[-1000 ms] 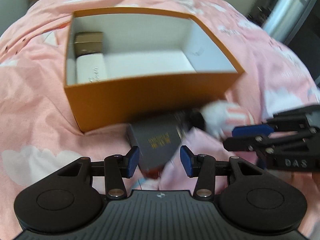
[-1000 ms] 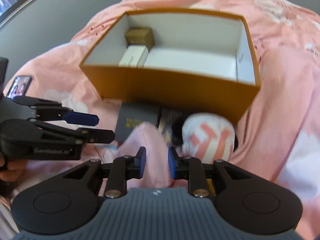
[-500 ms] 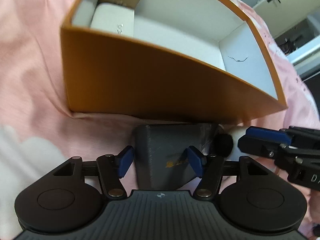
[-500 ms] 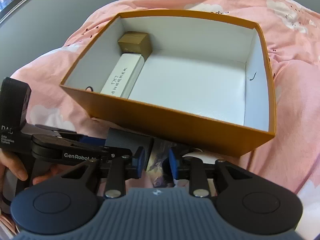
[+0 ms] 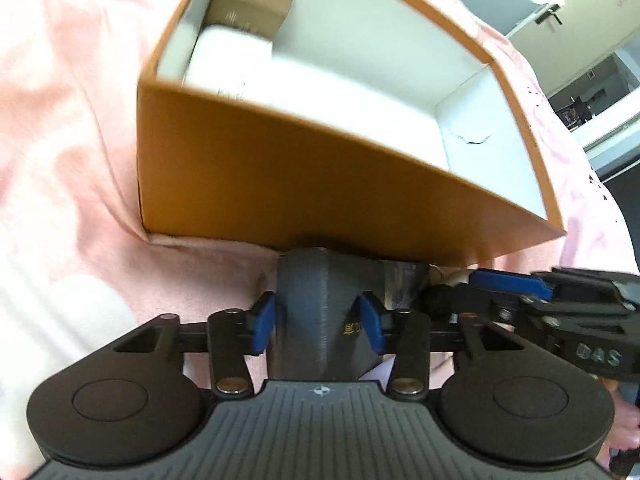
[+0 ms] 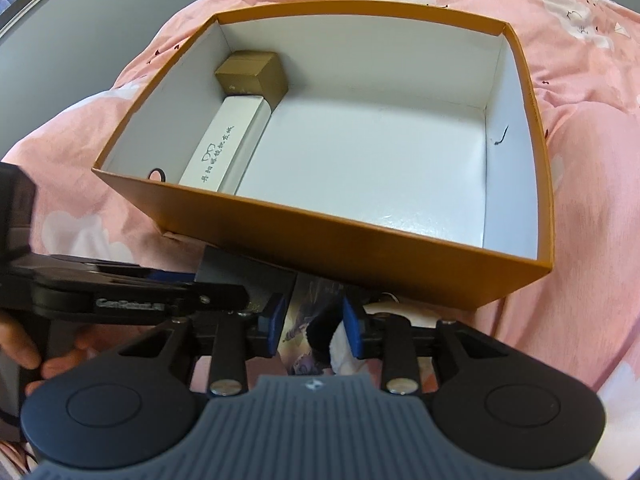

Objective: Organize objects
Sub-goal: 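Grasp the dark grey box with the left tool, then hold the grey box with the left tool while the right tool grasps the card deck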

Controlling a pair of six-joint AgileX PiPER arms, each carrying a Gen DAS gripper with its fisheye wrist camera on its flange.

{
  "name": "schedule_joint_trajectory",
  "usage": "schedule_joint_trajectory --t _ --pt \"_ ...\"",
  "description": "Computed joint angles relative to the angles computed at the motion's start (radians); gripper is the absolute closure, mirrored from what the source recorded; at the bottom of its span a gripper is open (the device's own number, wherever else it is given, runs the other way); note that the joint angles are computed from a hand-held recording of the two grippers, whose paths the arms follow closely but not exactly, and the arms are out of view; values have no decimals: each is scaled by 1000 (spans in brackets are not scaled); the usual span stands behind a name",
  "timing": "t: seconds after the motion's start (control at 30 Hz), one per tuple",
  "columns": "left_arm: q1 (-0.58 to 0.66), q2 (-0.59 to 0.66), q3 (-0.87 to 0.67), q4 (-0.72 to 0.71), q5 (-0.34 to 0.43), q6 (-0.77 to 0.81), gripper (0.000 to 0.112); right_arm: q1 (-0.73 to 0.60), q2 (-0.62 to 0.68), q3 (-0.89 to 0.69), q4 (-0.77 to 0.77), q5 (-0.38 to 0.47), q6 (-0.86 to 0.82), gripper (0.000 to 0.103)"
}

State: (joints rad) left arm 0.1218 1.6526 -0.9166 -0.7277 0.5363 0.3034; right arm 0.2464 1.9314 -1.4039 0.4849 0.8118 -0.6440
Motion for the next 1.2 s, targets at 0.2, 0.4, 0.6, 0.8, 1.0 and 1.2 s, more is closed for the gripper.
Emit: schedule_joint_trajectory --t 0.2,0.4,0.6,0.8,1.0,1.2 --pt "-67 -121 10 314 2 -299 68 -1 6 -23 11 23 5 69" --pt "-105 -175 -25 627 93 -542 68 34 19 -51 -3 37 41 56" --pt "-55 -132 -26 522 66 -469 67 65 79 -120 -64 61 193 53" --pt "-24 -127 0 451 29 -432 67 56 153 -209 -110 114 312 45" --pt "-19 -131 9 426 25 -400 63 103 232 -305 -251 141 444 43" --pt "-3 -122 16 387 20 -366 63 107 313 -417 -275 221 482 35"
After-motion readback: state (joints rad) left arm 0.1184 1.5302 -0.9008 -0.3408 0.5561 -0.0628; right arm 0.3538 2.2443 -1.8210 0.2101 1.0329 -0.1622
